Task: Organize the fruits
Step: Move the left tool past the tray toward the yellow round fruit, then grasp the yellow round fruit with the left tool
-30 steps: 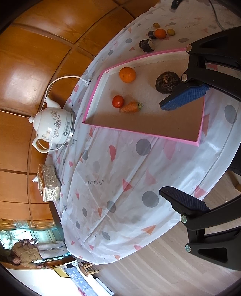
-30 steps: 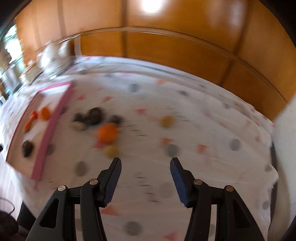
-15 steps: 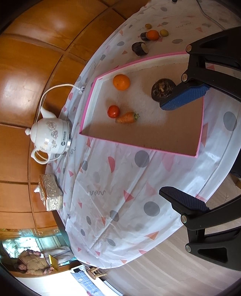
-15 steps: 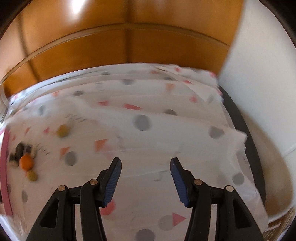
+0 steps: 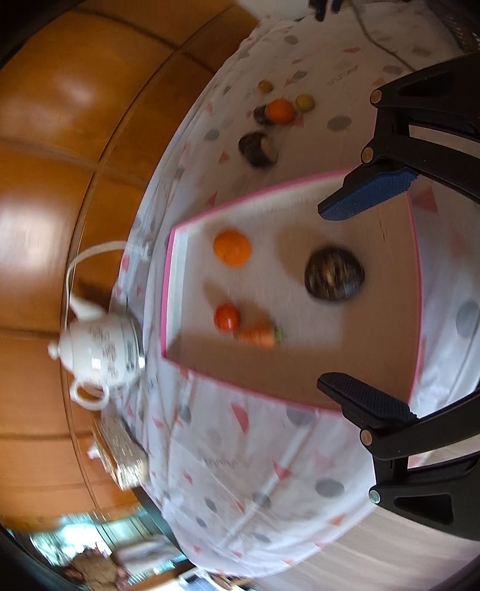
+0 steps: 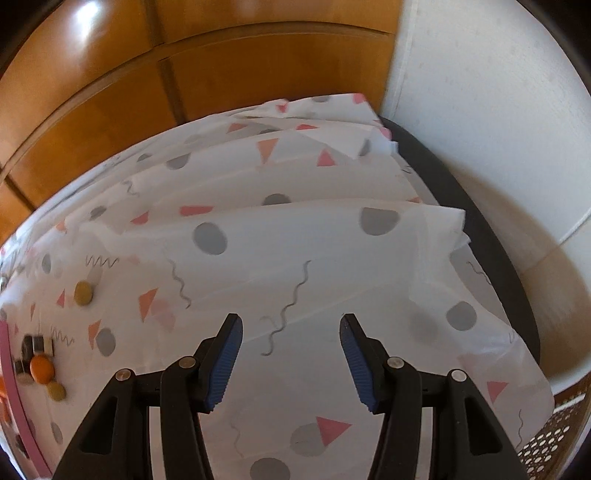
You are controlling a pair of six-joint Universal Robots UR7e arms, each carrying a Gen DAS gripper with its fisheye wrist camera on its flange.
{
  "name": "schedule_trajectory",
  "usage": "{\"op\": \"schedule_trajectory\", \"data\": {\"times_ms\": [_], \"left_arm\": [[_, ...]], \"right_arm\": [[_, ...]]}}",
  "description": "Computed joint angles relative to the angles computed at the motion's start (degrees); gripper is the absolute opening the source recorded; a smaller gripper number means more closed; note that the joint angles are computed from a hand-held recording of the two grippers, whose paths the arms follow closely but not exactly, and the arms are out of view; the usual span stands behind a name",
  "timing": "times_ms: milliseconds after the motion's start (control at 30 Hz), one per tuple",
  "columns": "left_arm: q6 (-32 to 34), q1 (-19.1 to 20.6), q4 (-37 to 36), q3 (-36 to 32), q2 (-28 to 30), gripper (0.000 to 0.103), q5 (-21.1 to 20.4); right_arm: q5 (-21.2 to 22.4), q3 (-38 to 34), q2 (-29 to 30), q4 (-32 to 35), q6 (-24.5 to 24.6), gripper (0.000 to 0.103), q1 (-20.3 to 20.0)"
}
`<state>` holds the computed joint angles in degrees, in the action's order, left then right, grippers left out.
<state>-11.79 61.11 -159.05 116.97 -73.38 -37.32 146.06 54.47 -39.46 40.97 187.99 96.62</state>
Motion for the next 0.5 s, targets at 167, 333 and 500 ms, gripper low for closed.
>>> {"op": "schedule_trajectory", "data": {"times_ms": [167, 333, 500], "left_arm": [[4.87, -1.41, -0.86, -2.16, 3.05, 0.085, -5.29], [8.65, -2.52, 0.35, -5.01, 6.94, 0.084, -12.24], [9.53, -2.71, 3.76, -9.0, 12.21, 0.08, -15.76]], "right_arm": [[-1.05, 0.25, -0.49, 0.16, 1.24, 0.056, -0.24], [-1.04, -0.34, 0.09, -0.1, -1.15, 0.056, 0.13], [-1.73, 0.51, -0.78, -1.27, -1.62, 0.056, 0.11]]}}
